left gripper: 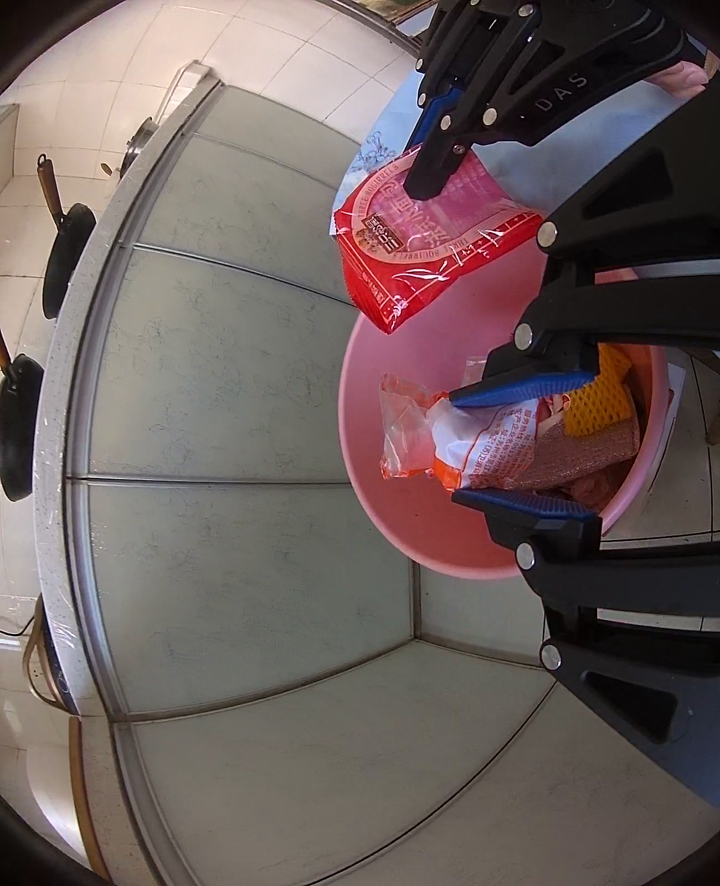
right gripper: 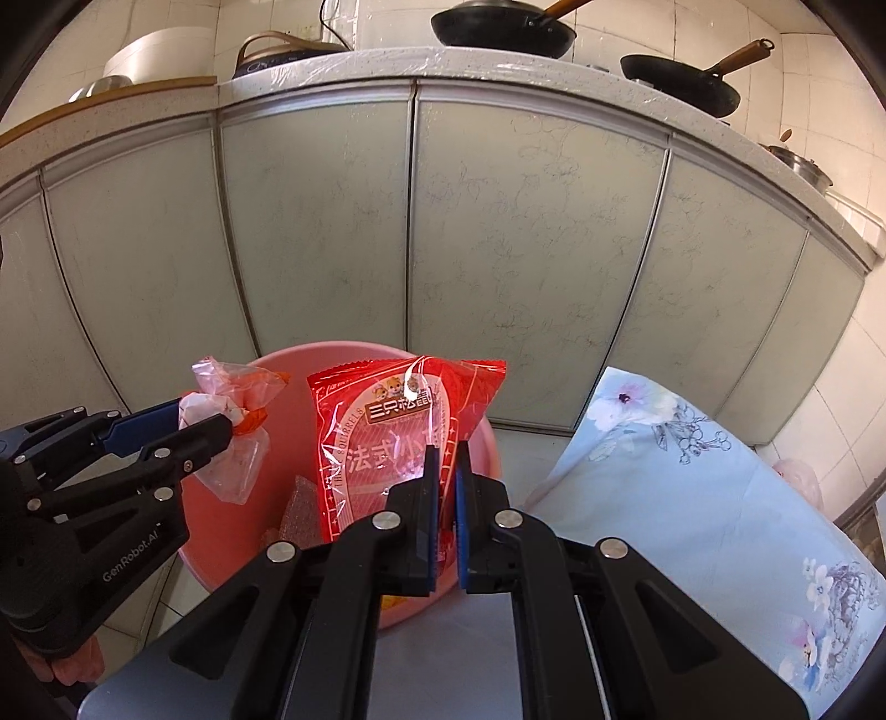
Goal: Collect trash
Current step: 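Carry the plastic bag and red packet with both tools over the pink bucket, then open both tools to drop the plastic bag and red packet into the bucket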
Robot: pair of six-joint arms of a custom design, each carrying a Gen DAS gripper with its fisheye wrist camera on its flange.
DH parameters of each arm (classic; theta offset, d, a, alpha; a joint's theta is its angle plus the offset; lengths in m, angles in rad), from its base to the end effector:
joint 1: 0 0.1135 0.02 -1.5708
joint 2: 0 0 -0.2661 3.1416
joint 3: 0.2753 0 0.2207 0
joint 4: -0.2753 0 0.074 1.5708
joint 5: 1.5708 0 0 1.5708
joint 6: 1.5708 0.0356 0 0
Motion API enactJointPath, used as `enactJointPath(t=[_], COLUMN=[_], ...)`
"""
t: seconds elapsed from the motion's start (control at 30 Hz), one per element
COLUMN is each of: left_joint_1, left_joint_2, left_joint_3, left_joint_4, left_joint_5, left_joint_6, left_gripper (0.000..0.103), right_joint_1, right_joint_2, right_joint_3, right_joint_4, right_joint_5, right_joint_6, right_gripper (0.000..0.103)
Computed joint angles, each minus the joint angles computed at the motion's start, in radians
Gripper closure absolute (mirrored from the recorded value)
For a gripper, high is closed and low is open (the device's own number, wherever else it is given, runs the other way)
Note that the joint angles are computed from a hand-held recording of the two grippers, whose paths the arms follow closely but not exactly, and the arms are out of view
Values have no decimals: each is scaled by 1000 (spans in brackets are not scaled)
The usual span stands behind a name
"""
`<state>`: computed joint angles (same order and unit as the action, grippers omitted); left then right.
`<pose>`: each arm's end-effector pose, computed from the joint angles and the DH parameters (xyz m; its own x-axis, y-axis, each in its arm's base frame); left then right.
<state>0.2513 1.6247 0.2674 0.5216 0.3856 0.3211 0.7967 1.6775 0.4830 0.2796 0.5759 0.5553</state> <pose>0.2065 0.0392 0.1050 -0.6773 0.1280 -0.7244 0.2400 0.9693 -0.0531 0.1855 0.1620 0.1203 -0.6645 -0.0472 -0.7458 -0.0202 0.9988 -0.0452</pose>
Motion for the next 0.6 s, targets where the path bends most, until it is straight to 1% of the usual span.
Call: enactJointPath(t=[0.2,0.4,0.6], left_joint_1=[-30,-65,-82], left_joint_2=[83,117,131], left_joint_3=[16,13,34], left_joint_4=[54,87,73], left_joint_5=[-34,-70,-88], left_joint_6=[-13,-37,-44], left_gripper=[74,73,70], right_joint_1=[-27,-47,-60], right_joint_2=[47,83,109], right_joint_3=[12,24,43], right_joint_4=[29,54,64], right_joint_5=[-37,-66,-91], right_joint_6=[-21,-36,-52], right_gripper=[98,98,98])
